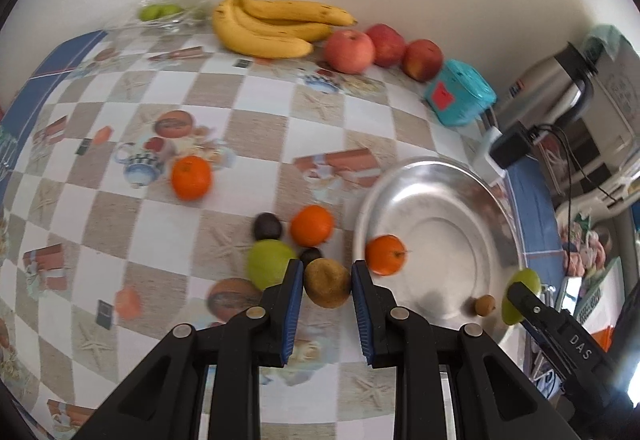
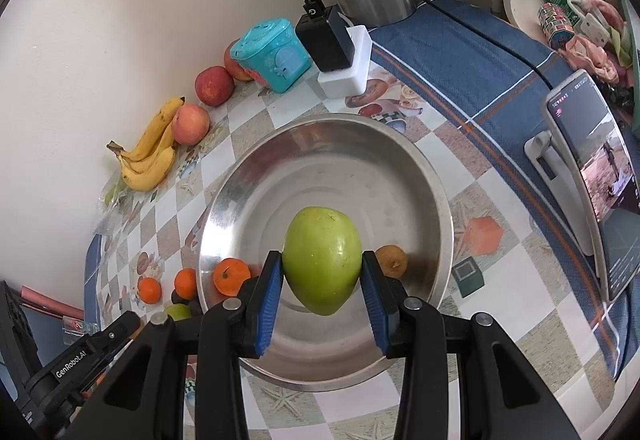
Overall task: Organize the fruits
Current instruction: 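Carry both fruits over the steel bowl and open both grippers to drop them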
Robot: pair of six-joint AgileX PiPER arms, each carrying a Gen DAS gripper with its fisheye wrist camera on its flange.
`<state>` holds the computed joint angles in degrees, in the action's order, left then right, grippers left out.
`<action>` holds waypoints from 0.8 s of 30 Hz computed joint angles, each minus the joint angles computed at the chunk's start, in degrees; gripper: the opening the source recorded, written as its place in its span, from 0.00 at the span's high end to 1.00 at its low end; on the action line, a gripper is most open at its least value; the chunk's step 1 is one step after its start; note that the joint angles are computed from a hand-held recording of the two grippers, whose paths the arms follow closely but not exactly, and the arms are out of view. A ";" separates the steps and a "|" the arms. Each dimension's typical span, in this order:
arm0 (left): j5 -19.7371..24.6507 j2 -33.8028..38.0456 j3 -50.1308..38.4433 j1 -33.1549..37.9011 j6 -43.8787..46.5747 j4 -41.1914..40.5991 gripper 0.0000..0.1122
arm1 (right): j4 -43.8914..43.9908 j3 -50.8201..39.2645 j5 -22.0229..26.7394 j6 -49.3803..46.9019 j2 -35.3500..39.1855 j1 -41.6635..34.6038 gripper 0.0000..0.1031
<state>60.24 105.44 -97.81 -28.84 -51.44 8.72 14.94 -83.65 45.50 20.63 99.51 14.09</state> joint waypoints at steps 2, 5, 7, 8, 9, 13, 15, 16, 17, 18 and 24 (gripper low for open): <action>0.09 1.37 -1.72 -0.82 0.41 -0.40 0.76 | 0.33 0.06 0.09 -0.32 0.02 -0.24 0.61; 0.30 3.32 -4.21 -2.10 1.33 -0.49 0.76 | 0.26 0.14 0.12 -0.52 0.00 -0.29 0.61; 0.61 4.80 -6.15 -3.10 1.87 -0.06 0.76 | 0.24 0.16 0.23 -0.77 0.02 -0.28 0.61; 0.69 5.31 -6.80 -3.39 2.13 0.00 0.76 | 0.28 0.16 0.29 -0.89 0.03 -0.30 0.61; 0.69 5.89 -7.43 -3.65 2.57 -0.09 0.76 | 0.31 0.16 0.37 -0.91 0.07 -0.30 0.61; 0.16 7.64 -8.71 -4.17 4.09 -1.23 0.76 | 0.48 -0.08 0.71 -0.98 0.49 -0.25 0.61; 0.02 8.40 -8.87 -4.44 4.47 -1.23 0.76 | 0.93 -0.11 0.90 -1.29 0.72 -0.28 0.61; -0.05 8.57 -8.85 -4.66 4.53 -0.96 0.76 | 1.06 -0.22 1.05 -1.40 0.89 -0.32 0.60; 0.01 8.95 -9.01 -4.92 4.71 -0.55 0.76 | 0.96 -0.39 1.33 -1.31 1.13 -0.26 0.60; 0.09 9.30 -9.20 -5.12 4.85 -0.31 0.76 | 0.83 -0.50 1.56 -1.21 1.31 -0.19 0.60; 0.60 10.69 -9.87 -5.65 5.50 -0.76 0.76 | -0.08 -1.44 3.46 -0.46 3.06 0.54 0.60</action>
<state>60.83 116.13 -107.68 -34.50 -45.94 7.97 14.86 -85.09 48.95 20.17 102.56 14.62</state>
